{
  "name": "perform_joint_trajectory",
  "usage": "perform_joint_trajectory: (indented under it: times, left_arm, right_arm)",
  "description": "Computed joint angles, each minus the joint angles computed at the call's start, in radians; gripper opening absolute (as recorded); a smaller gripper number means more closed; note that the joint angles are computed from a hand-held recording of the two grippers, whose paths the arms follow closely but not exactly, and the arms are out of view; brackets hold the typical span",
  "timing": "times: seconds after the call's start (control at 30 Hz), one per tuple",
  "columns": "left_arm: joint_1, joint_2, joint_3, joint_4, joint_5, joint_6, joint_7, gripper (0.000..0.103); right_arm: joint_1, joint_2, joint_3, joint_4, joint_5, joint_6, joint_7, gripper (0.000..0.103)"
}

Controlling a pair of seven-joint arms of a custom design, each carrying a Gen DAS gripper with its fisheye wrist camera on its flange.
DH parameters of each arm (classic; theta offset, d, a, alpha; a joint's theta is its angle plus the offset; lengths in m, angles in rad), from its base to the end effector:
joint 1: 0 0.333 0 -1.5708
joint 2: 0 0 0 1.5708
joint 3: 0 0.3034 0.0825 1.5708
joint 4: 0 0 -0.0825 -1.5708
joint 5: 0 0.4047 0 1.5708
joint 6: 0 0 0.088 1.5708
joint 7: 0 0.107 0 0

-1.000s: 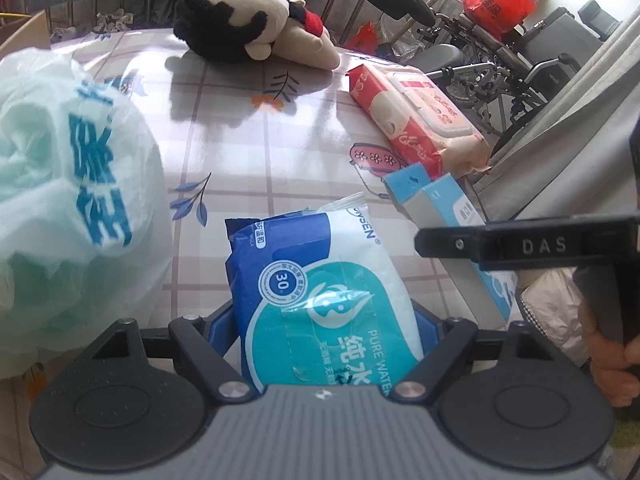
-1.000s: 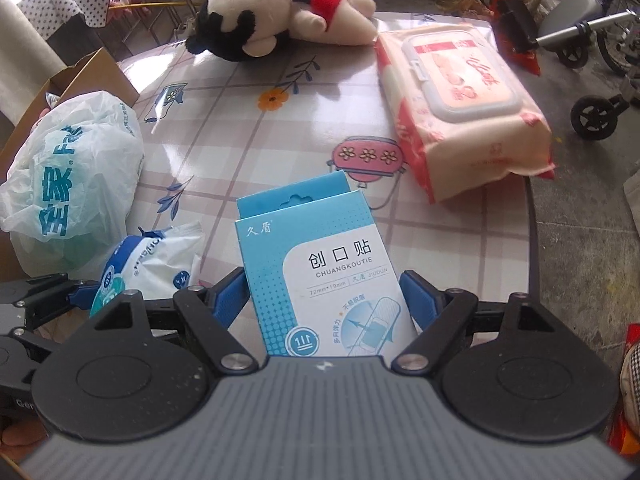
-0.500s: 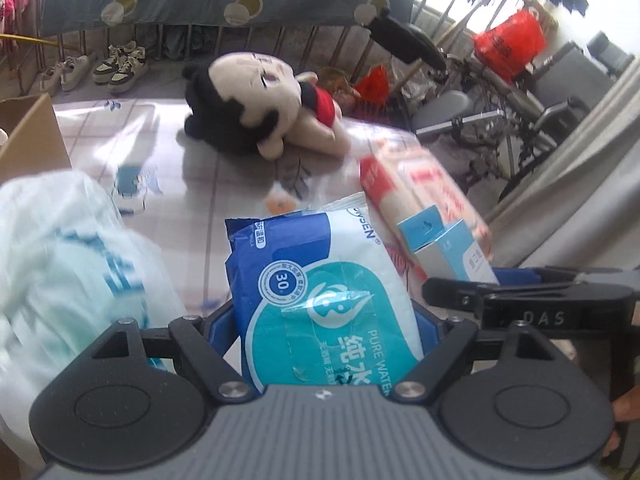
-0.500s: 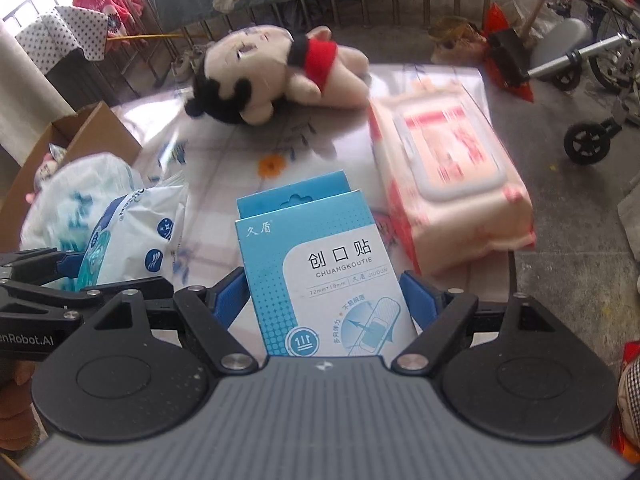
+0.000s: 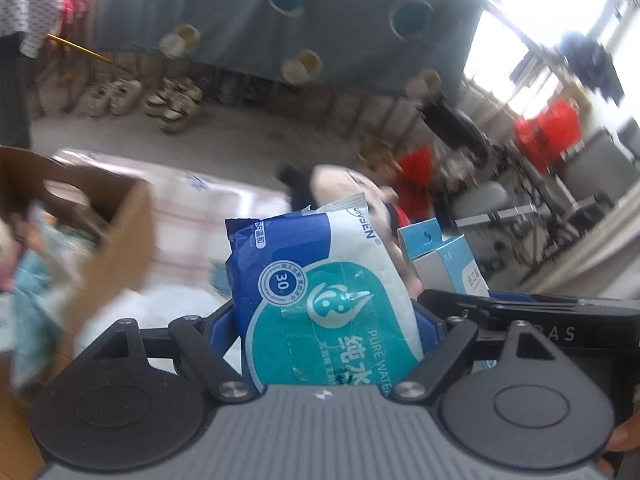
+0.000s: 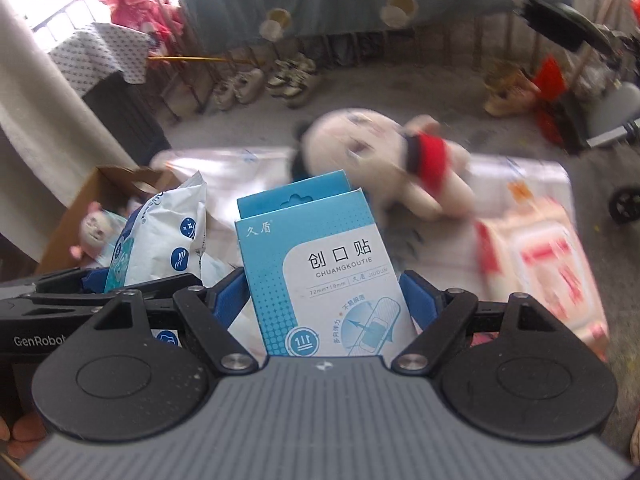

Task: Organize soft objects
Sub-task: 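Lift the bandage box and blue wipes pack toward the cardboard box with both grippers, then carry the blue wipes pack and bandage box over the cardboard box with both grippers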

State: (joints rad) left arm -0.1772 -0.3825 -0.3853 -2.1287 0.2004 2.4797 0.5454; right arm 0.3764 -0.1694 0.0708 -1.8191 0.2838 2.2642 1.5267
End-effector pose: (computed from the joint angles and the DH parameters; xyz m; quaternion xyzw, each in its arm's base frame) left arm 0.4263 -0.3019 0.6190 -0.7532 0.5424 -0.3397 0.1519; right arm 0.5129 0.2578 0.6603 -0.7834 0.5299 -0.0607 0.3190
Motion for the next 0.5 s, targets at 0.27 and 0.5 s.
perform_joint_trajectory:
  times: [0.27,0.5]
  left_arm:
    - [0.076,-0.249,0.048,-0.109,0.008,-0.149,0.052,0.085]
    - [0.137,-0.493,0.081,-0.230,-0.023,-0.288,0.143,0.085]
  right_arm:
    - [0.078,0.163,0.084,0.244,0.040,-0.013,0.022,0.081]
    - [0.164,0.297,0.163,0.424,0.067,-0.050,0.027,0.081]
